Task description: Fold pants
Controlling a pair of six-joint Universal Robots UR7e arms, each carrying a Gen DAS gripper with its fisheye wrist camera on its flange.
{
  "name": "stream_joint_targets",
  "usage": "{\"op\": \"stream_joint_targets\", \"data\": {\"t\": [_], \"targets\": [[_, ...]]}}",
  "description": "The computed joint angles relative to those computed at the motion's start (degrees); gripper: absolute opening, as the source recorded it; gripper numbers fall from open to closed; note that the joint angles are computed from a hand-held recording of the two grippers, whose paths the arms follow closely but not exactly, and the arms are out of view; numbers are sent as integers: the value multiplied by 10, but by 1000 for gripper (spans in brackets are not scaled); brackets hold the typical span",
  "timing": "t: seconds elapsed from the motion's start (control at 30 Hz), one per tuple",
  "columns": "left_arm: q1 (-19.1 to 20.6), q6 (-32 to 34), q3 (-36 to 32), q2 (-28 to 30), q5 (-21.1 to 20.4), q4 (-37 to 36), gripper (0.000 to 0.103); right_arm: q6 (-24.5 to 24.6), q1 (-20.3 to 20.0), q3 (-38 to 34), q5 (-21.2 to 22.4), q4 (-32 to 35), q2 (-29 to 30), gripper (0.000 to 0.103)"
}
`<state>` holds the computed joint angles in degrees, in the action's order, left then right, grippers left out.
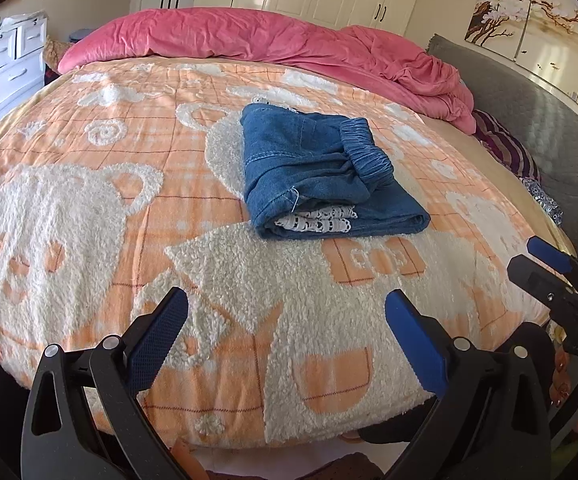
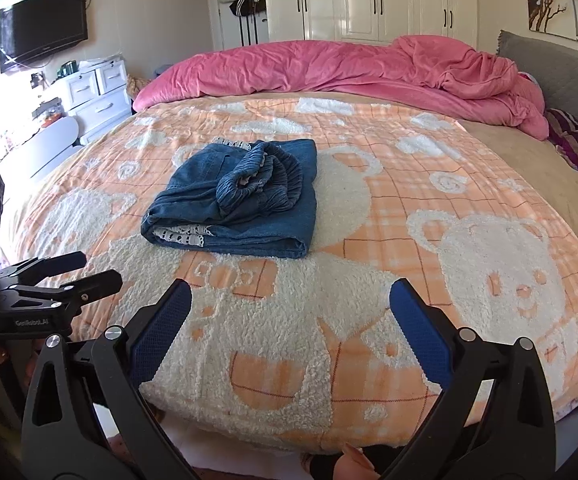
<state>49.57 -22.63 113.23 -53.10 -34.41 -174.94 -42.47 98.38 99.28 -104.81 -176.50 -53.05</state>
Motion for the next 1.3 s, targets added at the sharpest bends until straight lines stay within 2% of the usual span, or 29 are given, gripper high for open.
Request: {"op": "stream_joint_targets", "data": {"t": [0.23, 1.3], "targets": [[-7, -3, 18, -2, 14, -26, 99, 4, -5, 14, 12, -10, -7, 94], [-1, -14, 11, 7, 14, 0, 99, 7, -14, 13, -2, -7, 12, 94]]}}
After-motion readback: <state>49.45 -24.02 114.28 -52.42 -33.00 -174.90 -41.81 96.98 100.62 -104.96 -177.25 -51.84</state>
